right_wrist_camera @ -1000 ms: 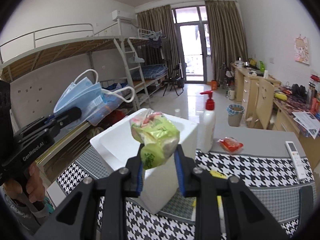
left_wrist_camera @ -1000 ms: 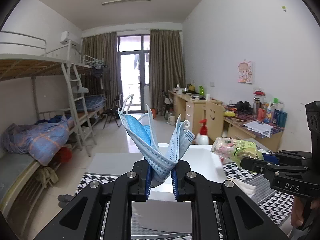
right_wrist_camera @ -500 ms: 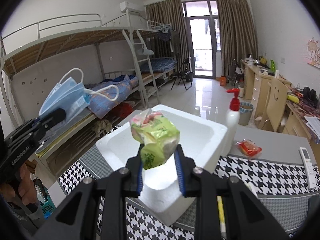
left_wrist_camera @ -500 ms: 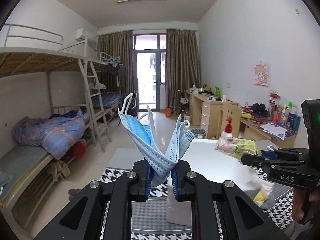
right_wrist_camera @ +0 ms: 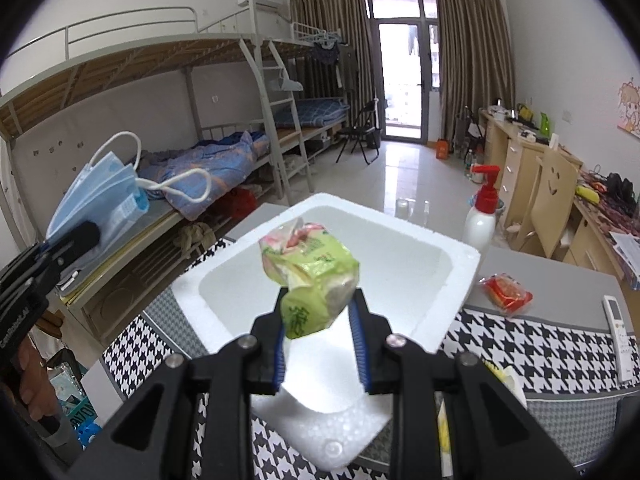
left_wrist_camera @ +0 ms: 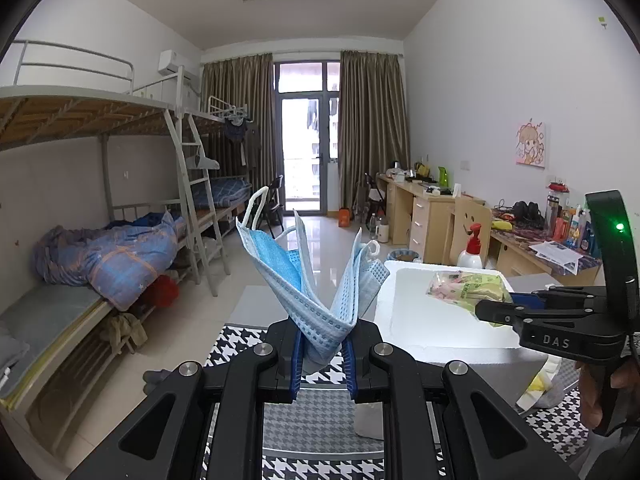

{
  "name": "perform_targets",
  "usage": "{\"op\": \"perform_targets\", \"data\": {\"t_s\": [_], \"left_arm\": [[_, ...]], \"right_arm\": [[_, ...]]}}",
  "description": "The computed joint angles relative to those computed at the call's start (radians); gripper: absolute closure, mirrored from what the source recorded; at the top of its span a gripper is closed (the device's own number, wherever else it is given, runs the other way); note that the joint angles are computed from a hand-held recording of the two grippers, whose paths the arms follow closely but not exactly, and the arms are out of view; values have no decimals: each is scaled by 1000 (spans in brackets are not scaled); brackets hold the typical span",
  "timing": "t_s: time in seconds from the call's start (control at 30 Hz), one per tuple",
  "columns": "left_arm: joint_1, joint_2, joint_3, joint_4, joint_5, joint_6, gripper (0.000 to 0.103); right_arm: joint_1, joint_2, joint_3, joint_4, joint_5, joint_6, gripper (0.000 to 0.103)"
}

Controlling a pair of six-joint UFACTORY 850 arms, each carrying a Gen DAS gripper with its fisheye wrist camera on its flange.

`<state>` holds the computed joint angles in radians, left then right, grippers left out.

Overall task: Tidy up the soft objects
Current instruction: 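Carry the snack bag over the foam box and release it inside with the right tool, then move the left tool over the foam box and release the blue mask inside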

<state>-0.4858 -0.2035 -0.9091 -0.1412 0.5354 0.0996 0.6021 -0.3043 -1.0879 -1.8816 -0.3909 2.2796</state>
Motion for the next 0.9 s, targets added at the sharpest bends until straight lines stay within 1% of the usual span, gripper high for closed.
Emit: {"op": "perform_targets", "data": {"t_s": [0.03,0.1,0.17,0.2,0.23,0.27,0.37,0.5,0.63,0.83,0.9], "left_arm": [[3,-1,1,8,0,-6,85],[6,0,3,18,2,-15,86],[7,0,3,19,2,-16,86],[6,0,2,18,0,-17,86],[6,-1,1,17,0,-18,86],[6,-2,1,17,-2,-19,86],[7,-7,-6,24,-9,-27,86],[4,-6,-7,26,-13,-31,85],[5,-5,-8,47,-13,-39,86],[1,-10,-16,109,-20,-83,86],[-2,-11,-16,127,-18,-94,86]], "right_arm": [[0,-6,-7,18,0,-18,70],[-2,-14,-17,40,6,-39,61],[2,-16,-20,40,-8,-44,36],[7,-16,-18,35,-26,-40,31],[12,-16,-16,26,-42,-38,24],[14,-12,-11,11,-47,-32,20],[20,-4,0,-39,-43,-10,17],[27,2,5,-39,-57,-17,17],[24,28,32,-100,-56,53,17],[31,63,73,-99,-94,70,17],[31,72,83,-88,-101,68,14]]}}
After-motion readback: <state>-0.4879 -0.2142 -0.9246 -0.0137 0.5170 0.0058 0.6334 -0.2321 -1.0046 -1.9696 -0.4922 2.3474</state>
